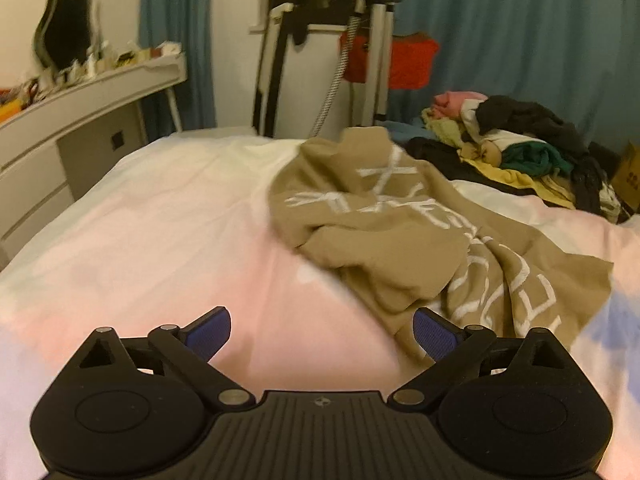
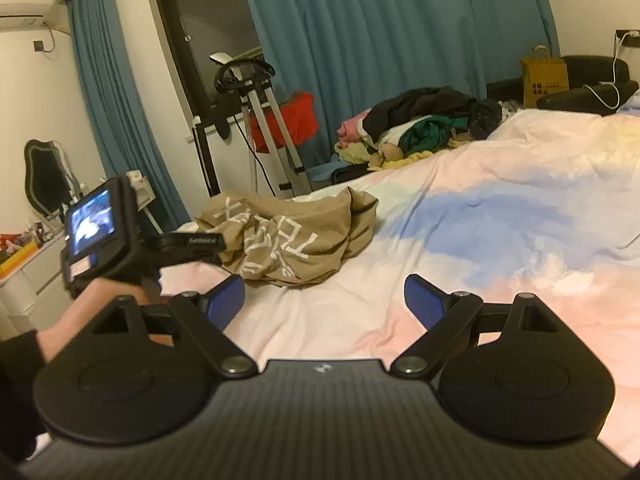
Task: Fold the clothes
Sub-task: 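Close the left gripper on the tan T-shirt fabric and lift it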
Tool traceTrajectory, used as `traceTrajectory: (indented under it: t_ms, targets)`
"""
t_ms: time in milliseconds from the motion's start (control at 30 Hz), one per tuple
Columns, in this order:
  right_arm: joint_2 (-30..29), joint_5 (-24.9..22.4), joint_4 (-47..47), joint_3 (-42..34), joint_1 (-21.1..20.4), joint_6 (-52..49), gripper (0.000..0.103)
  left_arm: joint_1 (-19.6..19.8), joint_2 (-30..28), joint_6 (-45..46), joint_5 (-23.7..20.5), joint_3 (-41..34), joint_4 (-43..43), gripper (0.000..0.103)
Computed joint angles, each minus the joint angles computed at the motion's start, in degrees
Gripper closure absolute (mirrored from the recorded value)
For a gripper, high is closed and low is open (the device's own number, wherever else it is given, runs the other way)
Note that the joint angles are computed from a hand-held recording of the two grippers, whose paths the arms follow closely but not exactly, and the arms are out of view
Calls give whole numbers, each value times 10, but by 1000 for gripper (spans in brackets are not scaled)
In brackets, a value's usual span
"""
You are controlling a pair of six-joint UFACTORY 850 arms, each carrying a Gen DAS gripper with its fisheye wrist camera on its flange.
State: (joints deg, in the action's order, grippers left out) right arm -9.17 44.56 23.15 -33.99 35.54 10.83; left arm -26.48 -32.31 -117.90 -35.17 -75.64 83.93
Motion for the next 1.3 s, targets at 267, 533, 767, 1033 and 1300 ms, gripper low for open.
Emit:
traceTrajectory:
  t_ms: [267, 533, 767, 1033, 1300]
  targets:
    - [-54, 3, 20, -42, -8, -32, 15, 12, -106, 17, -15, -105, 64, 12]
    - [-80, 10, 16, -56, -14, -37, 15, 12, -99, 8, -19, -109, 135, 81]
    - [-56, 49, 31, -31, -4, -40, 15, -5, -4, -67, -24, -7, 237, 90]
    - [-13, 101, 91, 11, 19, -71, 15, -65, 146, -146, -59, 159, 339, 91]
    - [-5, 113, 146, 17, 44, -114, 15, -139, 314, -224, -112, 329, 419, 92]
